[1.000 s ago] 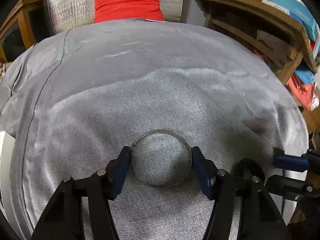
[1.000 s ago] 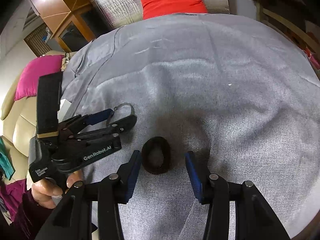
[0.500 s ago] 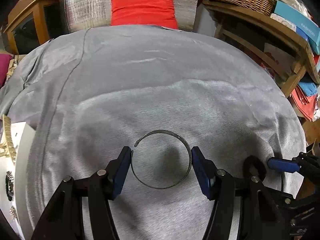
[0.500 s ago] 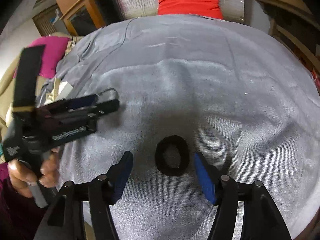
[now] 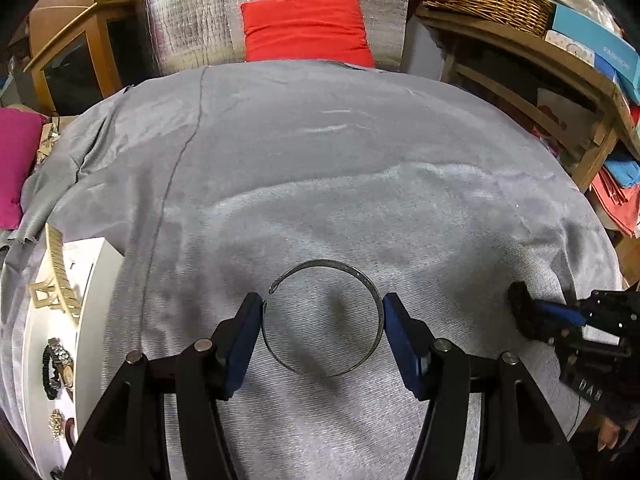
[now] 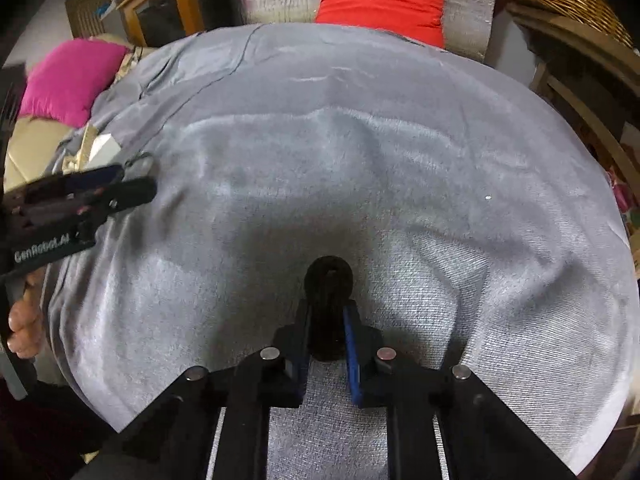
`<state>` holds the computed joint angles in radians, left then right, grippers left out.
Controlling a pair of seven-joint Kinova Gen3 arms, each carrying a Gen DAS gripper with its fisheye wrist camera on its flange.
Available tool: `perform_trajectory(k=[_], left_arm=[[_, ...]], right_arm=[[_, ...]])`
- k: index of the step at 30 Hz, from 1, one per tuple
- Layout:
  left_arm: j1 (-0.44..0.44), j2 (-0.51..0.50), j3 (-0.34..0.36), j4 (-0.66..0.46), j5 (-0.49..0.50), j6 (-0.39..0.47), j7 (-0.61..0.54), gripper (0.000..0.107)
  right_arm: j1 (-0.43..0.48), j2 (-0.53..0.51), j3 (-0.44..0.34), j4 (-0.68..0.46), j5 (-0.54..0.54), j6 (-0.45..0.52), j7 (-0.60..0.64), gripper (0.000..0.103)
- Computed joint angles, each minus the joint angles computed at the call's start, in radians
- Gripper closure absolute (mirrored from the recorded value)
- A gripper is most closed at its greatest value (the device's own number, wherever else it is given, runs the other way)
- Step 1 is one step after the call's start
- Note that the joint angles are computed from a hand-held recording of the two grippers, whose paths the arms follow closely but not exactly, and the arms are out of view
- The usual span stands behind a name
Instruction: Organize jewelry
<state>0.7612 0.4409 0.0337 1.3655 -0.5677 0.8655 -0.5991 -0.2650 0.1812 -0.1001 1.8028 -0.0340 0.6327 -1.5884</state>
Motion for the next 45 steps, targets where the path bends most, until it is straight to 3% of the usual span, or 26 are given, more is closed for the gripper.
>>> perform_trajectory(k=[5, 17, 31, 45], left_arm=[[0.017, -0.018, -0.010, 0.021, -0.032, 0.012, 0.035, 0.045], [0.062, -0.087, 0.000, 0.100, -0.175, 0.075, 0.203, 0.045], [0.075, -0.180, 0.084, 0.203, -0.344, 0.240, 0.427, 0.045], [0.037, -0.265, 0.177, 0.316, -0.394, 0.400, 0.612, 0.045]], right_arm=[[0.044, -0.032, -0.013, 0.025, -0.101, -0.069, 0.048, 0.086], [-0.005, -0.073, -0.032, 0.055, -0.105, -0.174, 0.022, 0.086], [-0.078, -0.105, -0.066, 0.096, -0.118, -0.283, 0.000, 0.086], [-0.144, -0.072, -0.104, 0.092, -0.128, -0.354, -0.011, 0.086]])
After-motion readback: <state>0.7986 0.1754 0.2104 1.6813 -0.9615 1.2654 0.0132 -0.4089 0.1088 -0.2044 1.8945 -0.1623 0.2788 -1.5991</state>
